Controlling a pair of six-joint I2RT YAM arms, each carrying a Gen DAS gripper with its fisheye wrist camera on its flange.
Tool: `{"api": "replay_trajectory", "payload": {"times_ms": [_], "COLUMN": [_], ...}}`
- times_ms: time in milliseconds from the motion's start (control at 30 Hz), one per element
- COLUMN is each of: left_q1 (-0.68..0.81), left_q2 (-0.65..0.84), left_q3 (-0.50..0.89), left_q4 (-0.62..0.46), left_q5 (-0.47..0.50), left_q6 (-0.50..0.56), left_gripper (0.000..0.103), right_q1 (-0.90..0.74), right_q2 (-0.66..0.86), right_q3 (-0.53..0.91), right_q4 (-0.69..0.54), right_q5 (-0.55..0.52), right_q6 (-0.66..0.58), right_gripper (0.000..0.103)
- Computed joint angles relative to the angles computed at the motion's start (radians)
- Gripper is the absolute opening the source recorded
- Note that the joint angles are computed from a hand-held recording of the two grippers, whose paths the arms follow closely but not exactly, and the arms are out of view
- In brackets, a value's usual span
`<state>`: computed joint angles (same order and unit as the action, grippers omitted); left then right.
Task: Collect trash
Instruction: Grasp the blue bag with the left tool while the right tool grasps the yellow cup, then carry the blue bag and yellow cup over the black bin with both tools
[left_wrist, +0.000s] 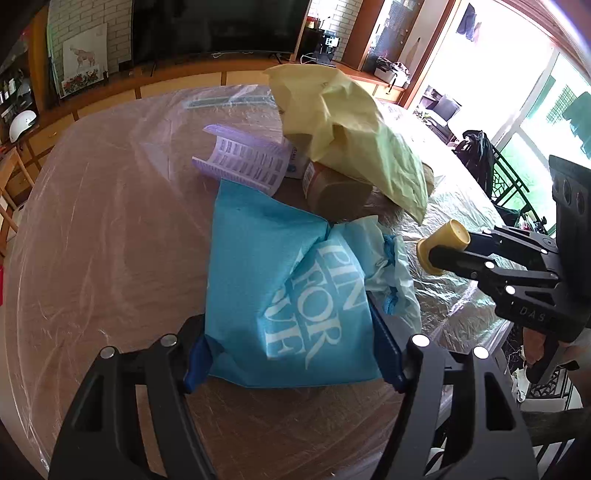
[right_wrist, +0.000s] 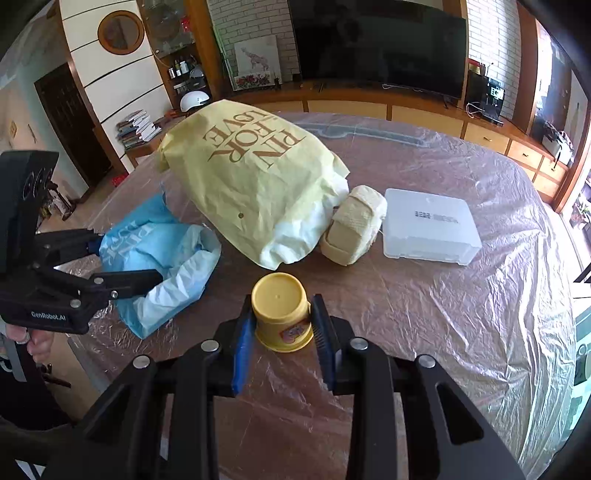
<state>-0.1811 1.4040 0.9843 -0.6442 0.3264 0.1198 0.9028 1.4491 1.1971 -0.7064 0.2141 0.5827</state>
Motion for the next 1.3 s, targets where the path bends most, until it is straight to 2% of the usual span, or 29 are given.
{"api": "replay_trajectory", "payload": {"times_ms": [300, 800, 1300], "left_q1": [-0.042, -0.050, -0.090], "left_q2": [-0.059, -0.149, -0.283], "left_q3": [-0.046, -0.095, -0.130], "left_q4": [0.003, 0.005, -0.045], "left_q5": [-0.035, -0.041, -0.043], "left_q6": [-0.040, -0.056, -0.072], "left_gripper": [0.071, 0.071, 0.071], "right_q1": [-0.001, -0.012, 0.045], "right_q2": [-0.060, -0.170, -0.275], "right_q3": [-0.036, -0.097, -0.119], "right_q4": [-0.025, -0.069, -0.107], "right_q5": [-0.002, 0.009, 0.020], "right_q6": [0.040, 0.090, 0.121], "right_gripper": [0.030, 0.030, 0.030]}}
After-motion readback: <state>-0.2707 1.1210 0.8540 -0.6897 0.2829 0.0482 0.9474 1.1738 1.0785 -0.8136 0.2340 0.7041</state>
